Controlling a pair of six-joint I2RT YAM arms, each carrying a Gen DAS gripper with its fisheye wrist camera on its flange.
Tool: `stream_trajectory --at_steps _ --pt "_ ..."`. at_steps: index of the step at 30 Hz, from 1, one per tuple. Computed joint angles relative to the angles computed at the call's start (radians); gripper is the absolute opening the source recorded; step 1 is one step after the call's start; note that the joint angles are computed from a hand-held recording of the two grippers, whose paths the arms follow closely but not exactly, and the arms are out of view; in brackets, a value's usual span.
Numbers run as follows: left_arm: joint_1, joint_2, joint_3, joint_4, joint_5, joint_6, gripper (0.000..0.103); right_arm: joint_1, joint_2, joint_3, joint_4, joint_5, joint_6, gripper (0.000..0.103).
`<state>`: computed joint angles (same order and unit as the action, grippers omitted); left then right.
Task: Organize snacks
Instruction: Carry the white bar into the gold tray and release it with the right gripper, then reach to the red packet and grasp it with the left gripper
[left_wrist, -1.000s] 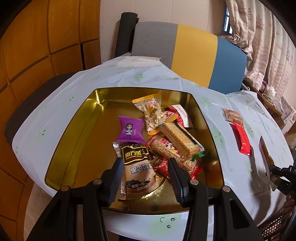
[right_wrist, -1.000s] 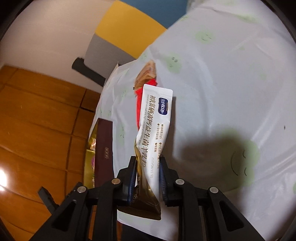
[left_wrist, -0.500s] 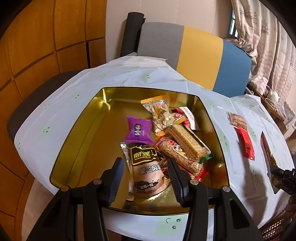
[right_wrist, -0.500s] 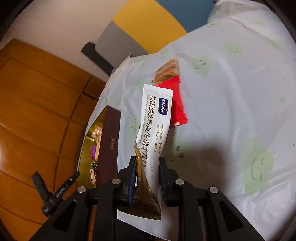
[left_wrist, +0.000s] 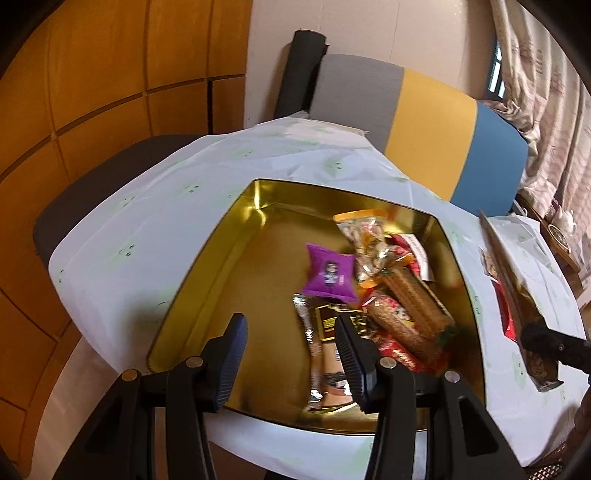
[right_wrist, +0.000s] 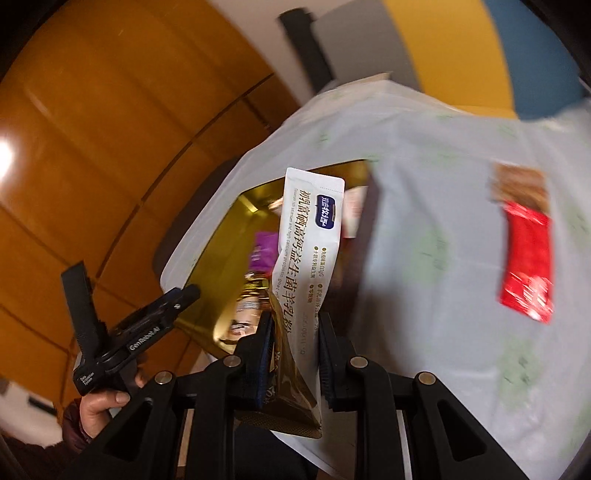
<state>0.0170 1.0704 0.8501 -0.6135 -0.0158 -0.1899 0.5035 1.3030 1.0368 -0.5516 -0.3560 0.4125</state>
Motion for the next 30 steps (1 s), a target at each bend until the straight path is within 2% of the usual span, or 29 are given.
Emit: stream_trajectory --at_steps 5,7,11,21,24,30 --pt "0.052 0.0 -0.013 0.0 0.025 0.013 0.05 0.106 0.197 0.143 0.016 0.056 0.019 0.023" --pt "0.063 0.002 -0.017 -0.001 0.03 0.02 0.05 0.137 0.274 0.2 0.006 0.077 0.024 0.026" --pt "0.077 0.011 -0.026 0.005 0.04 0.023 0.05 0.162 0.367 0.231 0.025 0.052 0.043 0.027" --pt "0.038 0.003 -0.028 0.004 0.032 0.016 0.05 0.179 0.275 0.12 0.047 0.097 0.012 0.029" --pt "0.014 -0.003 -0.024 -0.004 0.022 0.01 0.05 0.19 0.226 0.094 0.039 0.149 0.0 0.048" --pt "-0.037 -0.024 -0.017 -0.019 -0.007 0.004 0.05 0.223 0.14 0.068 0.045 0.259 -0.031 0.06"
